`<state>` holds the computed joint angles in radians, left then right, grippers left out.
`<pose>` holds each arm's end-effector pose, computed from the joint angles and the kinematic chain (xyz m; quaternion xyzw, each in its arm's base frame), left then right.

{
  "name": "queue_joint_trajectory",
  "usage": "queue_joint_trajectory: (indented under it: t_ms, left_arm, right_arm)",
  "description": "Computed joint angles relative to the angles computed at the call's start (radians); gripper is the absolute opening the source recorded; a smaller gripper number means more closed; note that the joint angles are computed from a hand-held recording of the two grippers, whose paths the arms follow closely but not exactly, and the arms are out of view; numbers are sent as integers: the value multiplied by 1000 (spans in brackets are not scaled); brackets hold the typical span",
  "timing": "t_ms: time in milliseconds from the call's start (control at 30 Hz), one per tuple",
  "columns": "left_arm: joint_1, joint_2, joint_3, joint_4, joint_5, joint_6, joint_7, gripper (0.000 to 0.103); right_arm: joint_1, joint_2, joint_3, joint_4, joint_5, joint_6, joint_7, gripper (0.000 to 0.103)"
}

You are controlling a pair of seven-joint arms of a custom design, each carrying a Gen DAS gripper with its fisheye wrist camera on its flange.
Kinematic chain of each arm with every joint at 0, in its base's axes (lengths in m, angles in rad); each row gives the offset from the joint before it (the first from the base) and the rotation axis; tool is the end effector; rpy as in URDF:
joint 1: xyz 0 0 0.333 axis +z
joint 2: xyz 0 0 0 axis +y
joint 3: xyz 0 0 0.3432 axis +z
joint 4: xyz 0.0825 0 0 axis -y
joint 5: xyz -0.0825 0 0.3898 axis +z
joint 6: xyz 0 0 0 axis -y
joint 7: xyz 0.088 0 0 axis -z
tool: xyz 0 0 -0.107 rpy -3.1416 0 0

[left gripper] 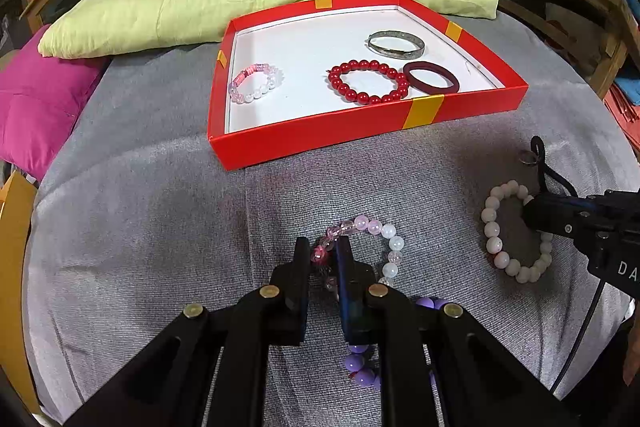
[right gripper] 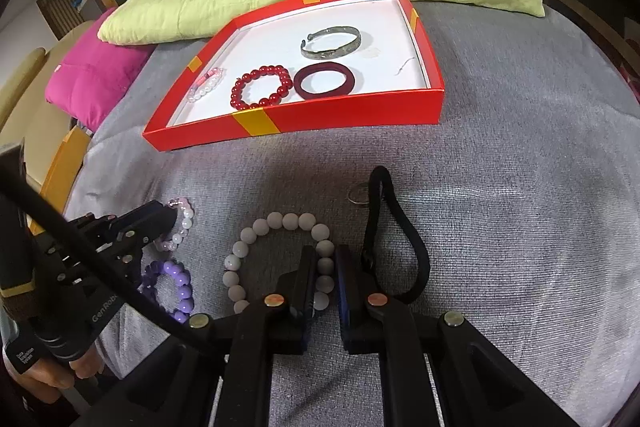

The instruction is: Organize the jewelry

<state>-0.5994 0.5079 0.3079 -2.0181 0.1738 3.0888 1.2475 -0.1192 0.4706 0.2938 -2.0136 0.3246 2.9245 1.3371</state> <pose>0.6250 -0.2213 0.2896 -0.5969 0.7454 -0.2063 0.2133 0.6513 0.0797 0.2912 -0.6997 0.6687 -0.0682 0.2423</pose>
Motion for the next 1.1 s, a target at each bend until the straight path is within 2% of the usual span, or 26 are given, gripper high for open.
queue_joint_trajectory:
  t_ms: [133,267,500,867,1100]
  left_arm:
    - [-52,7,56,0,21,-2,-27,18]
    - [-65,6,72,-3,35,-3,-37,18]
    - [-138,14,149,-7,86,-3,-76,18]
    - [-182,24,196,-5,137,-5,-110,18]
    - [-184,23,200,-4,158,-7,-126,18]
  right_arm:
    - [-6,-2,6,-4,5,2,-4,11]
    - [-10,-6,11,-10,9,7,-9,11]
    - [-11,-9,11,-11,16,3,-13,11]
    - [-5,-8,7,-6,23,-6,-18,11]
    - [-11,-7,12,-1,41,-15,-28,13]
